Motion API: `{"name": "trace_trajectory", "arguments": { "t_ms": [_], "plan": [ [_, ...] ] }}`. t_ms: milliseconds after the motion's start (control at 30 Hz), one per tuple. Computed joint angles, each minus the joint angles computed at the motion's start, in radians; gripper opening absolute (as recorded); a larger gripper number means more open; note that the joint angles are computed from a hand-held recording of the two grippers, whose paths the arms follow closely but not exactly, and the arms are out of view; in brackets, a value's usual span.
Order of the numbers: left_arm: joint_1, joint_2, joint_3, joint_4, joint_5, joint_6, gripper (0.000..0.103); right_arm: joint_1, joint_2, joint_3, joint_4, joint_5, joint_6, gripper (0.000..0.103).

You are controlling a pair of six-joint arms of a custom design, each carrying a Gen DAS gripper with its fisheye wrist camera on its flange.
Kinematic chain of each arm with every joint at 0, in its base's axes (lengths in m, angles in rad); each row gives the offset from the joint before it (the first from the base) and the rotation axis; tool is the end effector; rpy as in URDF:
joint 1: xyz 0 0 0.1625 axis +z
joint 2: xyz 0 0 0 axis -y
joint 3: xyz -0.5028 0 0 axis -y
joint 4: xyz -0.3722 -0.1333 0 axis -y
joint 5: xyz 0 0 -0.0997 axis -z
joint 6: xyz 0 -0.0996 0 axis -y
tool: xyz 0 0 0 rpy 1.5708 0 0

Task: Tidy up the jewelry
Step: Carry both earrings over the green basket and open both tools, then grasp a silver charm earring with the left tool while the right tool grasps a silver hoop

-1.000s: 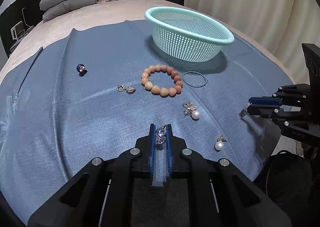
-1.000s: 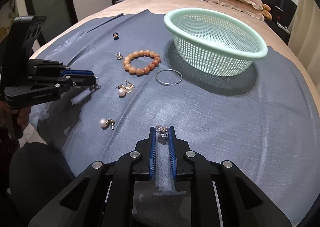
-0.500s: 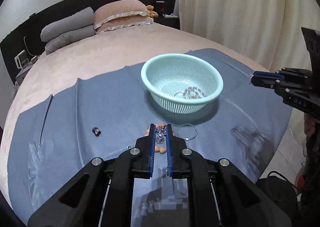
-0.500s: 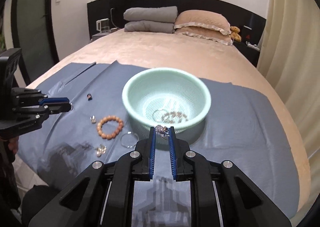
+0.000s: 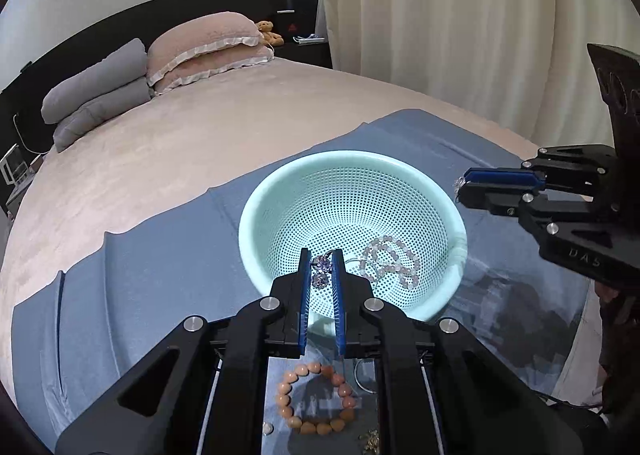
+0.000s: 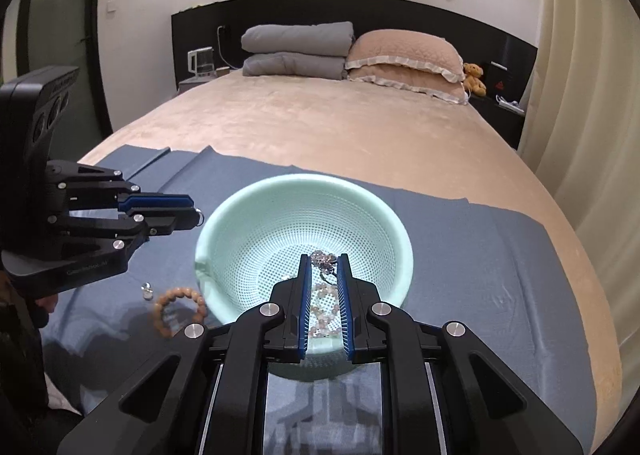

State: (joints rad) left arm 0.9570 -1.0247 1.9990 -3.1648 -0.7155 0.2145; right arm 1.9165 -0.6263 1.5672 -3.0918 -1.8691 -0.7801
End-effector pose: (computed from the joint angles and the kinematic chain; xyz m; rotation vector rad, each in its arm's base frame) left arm -0.1690 -0.6018 0.2890 0.6087 2.2058 -0.9152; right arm 0.3561 -0.6818 0.1315 1.3131 -2.3036 0.6863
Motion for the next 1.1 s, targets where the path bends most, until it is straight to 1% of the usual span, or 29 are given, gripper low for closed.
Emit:
{"name": "trace_trajectory", "arguments": {
  "t_ms": [133,233,400,433,467,533,567,633,733,800,833,867,967,1100],
  "plan": [
    [0.043,0.039,-0.045,0.023,-0.027,0.011,0.011,-0.021,0.037,-0.034,0.026,-0.011,0.011,0.012],
    [0.064,0.054,-0.052,0.03,-0.04,0.008,0.011,-0.03,0.051,-0.042,0.04,-0.015,0.016,0.013],
    [0.063,0.055,-0.041,0.031,-0.045,-0.004,0.011,-0.03,0.046,-0.032,0.031,-0.015,0.017,0.013],
    [0.06,0.052,-0.038,0.033,-0.039,-0.008,0.015,-0.028,0.043,-0.03,0.029,-0.018,0.018,0.013],
    [0.057,0.047,-0.039,0.041,-0.032,-0.013,0.022,-0.025,0.038,-0.028,0.027,-0.021,0.018,0.013],
    [0.05,0.037,-0.041,0.047,-0.026,-0.013,0.027,-0.02,0.027,-0.019,0.022,-0.025,0.018,0.015],
    [0.044,0.028,-0.037,0.052,-0.023,-0.02,0.032,-0.017,0.024,-0.02,0.022,-0.029,0.018,0.019],
    [0.026,0.012,-0.024,0.05,-0.002,-0.028,0.038,-0.01,0.012,-0.008,0.005,-0.033,0.016,0.022],
    [-0.001,-0.017,-0.008,0.068,0.029,-0.042,0.04,0.002,-0.016,0.012,-0.012,-0.028,0.018,0.023],
    [-0.026,-0.041,0.011,0.078,0.071,-0.058,0.042,0.012,-0.035,0.024,-0.016,-0.026,0.019,0.025],
    [-0.036,-0.055,0.021,0.085,0.086,-0.067,0.044,0.018,-0.045,0.033,-0.018,-0.025,0.019,0.027],
    [-0.051,-0.072,0.035,0.088,0.104,-0.08,0.047,0.024,-0.057,0.045,-0.022,-0.022,0.019,0.03],
    [-0.089,-0.122,0.08,0.104,0.159,-0.123,0.054,0.041,-0.089,0.08,-0.034,-0.009,0.02,0.033],
    [-0.133,-0.195,0.152,0.148,0.213,-0.216,0.06,0.061,-0.117,0.132,-0.054,-0.004,0.025,0.04]
  ]
}}
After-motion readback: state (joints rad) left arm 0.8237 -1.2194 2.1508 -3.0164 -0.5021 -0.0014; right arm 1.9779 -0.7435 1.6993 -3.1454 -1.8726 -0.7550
